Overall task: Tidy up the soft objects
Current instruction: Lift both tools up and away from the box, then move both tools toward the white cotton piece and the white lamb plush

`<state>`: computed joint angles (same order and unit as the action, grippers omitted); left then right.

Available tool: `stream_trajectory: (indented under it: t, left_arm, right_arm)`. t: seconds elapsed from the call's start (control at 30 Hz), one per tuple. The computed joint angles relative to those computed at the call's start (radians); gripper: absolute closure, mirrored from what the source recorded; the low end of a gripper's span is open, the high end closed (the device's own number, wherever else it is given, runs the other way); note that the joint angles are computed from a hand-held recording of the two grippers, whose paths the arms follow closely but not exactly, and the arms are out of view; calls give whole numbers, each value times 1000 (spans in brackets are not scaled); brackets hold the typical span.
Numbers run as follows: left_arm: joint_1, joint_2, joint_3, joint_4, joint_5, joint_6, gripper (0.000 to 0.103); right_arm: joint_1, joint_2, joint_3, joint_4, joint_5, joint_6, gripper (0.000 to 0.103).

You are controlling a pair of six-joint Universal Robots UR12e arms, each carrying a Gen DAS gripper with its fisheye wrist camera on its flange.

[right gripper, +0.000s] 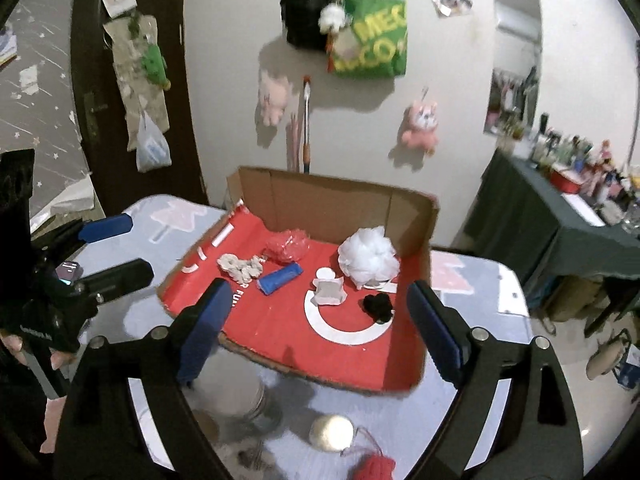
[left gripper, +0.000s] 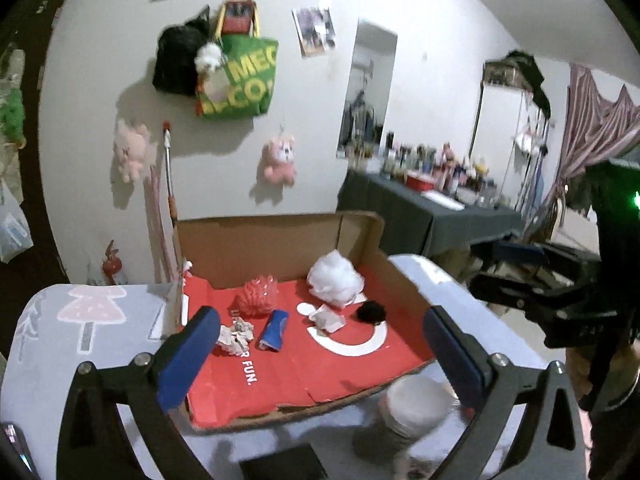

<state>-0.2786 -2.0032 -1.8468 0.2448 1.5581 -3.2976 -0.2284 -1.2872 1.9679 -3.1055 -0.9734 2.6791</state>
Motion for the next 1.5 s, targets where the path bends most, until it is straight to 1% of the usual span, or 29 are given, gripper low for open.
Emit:
stream_trajectory:
  t: [0.07, 0.13, 0.27, 0.33, 0.37, 0.43, 0.5, 0.63, 0.73, 0.9, 0.97, 1.0, 1.13, 1.33, 1.5]
  left_arm:
    - [-11, 14, -35, 60, 24, -9, 0]
    - [-24, 19, -61, 116, 54, -13, 0]
    - [-55, 29, -113, 210, 118, -10, 0]
    - [-72, 28, -131, 249, 155, 2, 0]
    - [-77, 28, -139, 260, 161, 4, 0]
    - [-89, 25, -153, 281, 185, 2, 0]
    - [-105, 19, -165, 296, 231, 0, 0]
    - [-124, 0, -185, 328, 280, -7, 0]
    - [-136, -17, -198, 334, 304, -9, 0]
    - [-153, -63, -216, 363, 359, -33, 0]
    - [-159, -82, -219, 372, 389, -40, 0]
    - [-160, -87, -221, 368, 393, -40, 0]
    - [-150, -97, -223, 337, 384, -52, 0]
    - [-123, -100, -228, 276, 342, -84, 0]
    - [-101, -90, -228, 178, 287, -91, 0]
  right_arm:
    - [-19, -22, 52, -92, 10, 31, 12]
    - [-38, -37, 95, -162, 33, 47, 10]
    - [-69, -48, 177, -331, 41, 104, 9]
    - [-78, -48, 208, -399, 34, 125, 9]
    - [-83, -47, 224, -429, 33, 135, 9]
    - [-92, -43, 247, -468, 35, 150, 8]
    - [-99, -34, 268, -509, 35, 167, 8]
    - [-110, -6, 307, -593, 43, 184, 8]
    - [-113, 33, 337, -687, 28, 202, 8]
    - [-105, 105, 364, -786, 4, 233, 8]
    - [-98, 133, 369, -792, -8, 227, 8]
    - [-94, 141, 369, -783, -7, 220, 8]
    - [-81, 167, 360, -723, -5, 207, 8]
    - [-53, 186, 339, -656, -29, 172, 8]
    - [-38, 187, 320, -561, -26, 144, 8]
